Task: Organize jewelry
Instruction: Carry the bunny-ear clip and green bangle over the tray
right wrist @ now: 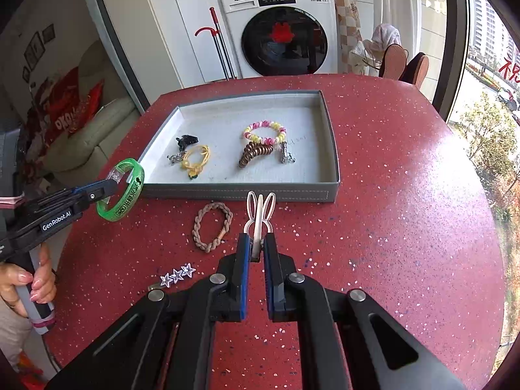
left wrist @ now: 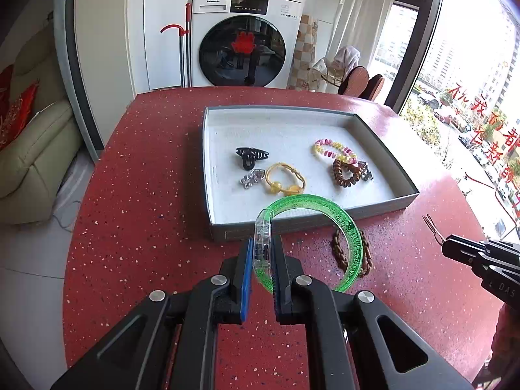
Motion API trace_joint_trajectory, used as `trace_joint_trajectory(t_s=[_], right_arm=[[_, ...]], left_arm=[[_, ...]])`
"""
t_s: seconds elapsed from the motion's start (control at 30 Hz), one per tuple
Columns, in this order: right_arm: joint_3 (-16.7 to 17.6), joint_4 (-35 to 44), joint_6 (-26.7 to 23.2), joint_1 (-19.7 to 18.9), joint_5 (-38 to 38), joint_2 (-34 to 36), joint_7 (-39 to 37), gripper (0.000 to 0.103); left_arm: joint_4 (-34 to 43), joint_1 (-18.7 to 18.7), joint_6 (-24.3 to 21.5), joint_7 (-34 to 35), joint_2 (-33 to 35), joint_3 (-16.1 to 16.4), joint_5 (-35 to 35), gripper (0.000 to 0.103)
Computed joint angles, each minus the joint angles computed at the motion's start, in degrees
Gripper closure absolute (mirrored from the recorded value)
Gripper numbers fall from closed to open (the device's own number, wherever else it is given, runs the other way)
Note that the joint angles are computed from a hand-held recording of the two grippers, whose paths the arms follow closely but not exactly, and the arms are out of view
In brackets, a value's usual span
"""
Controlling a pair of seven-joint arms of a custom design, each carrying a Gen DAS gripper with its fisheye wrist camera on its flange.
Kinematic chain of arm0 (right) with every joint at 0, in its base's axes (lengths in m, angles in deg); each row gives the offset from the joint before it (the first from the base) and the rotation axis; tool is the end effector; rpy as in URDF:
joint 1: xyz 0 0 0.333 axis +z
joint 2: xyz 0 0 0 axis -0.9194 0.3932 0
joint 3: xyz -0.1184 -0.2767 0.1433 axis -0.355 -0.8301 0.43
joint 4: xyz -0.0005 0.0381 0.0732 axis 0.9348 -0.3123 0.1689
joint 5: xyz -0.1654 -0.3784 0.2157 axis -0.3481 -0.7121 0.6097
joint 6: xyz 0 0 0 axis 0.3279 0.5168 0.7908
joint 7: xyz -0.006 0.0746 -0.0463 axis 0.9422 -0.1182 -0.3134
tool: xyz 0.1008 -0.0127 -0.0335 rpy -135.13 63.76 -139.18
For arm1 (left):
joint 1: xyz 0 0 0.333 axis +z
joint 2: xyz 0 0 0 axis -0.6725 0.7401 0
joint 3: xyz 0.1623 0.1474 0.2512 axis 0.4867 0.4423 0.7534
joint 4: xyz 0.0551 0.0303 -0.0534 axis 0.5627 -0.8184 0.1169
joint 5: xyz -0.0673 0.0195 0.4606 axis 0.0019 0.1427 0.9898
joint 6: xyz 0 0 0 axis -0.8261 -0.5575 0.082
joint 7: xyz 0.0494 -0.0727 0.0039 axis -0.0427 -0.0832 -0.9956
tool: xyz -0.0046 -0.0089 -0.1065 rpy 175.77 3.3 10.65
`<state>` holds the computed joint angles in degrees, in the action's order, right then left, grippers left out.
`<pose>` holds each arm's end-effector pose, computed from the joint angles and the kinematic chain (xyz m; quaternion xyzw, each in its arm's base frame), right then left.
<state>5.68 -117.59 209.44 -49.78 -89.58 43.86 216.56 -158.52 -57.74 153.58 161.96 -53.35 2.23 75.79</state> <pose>0.4556 0.3208 0.5563 -0.6279 0.7032 -0.1722 0.2855 0.5546 -0.2408 0.5648 -0.5420 0.7677 -0.3161 0.1300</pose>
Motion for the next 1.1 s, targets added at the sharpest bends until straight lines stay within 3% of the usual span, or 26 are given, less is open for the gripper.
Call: trace_joint_trajectory(t_s=[0.3,0.67,1.1], right_arm=[[-1.8,6.1,0.9,-1.1,-1.7,4.7,-2.0,0.094],[-6.0,12.1,3.7,-1.6,-2.3,12.8,-2.7,0.094],[-10.4,16.2,4.6,0.2,-4.6,20.6,-1.5,0.094]], left_arm=[[7.3,1.1,-0.5,0.0,4.5,-0.9,2.2,0.074],[22.8,2.8,-4.1,-6.7,17.3,-4.3,9.4,0.074],[35.7,0.9,-8.7,-14.2,30.6,-5.5,20.1,0.074]])
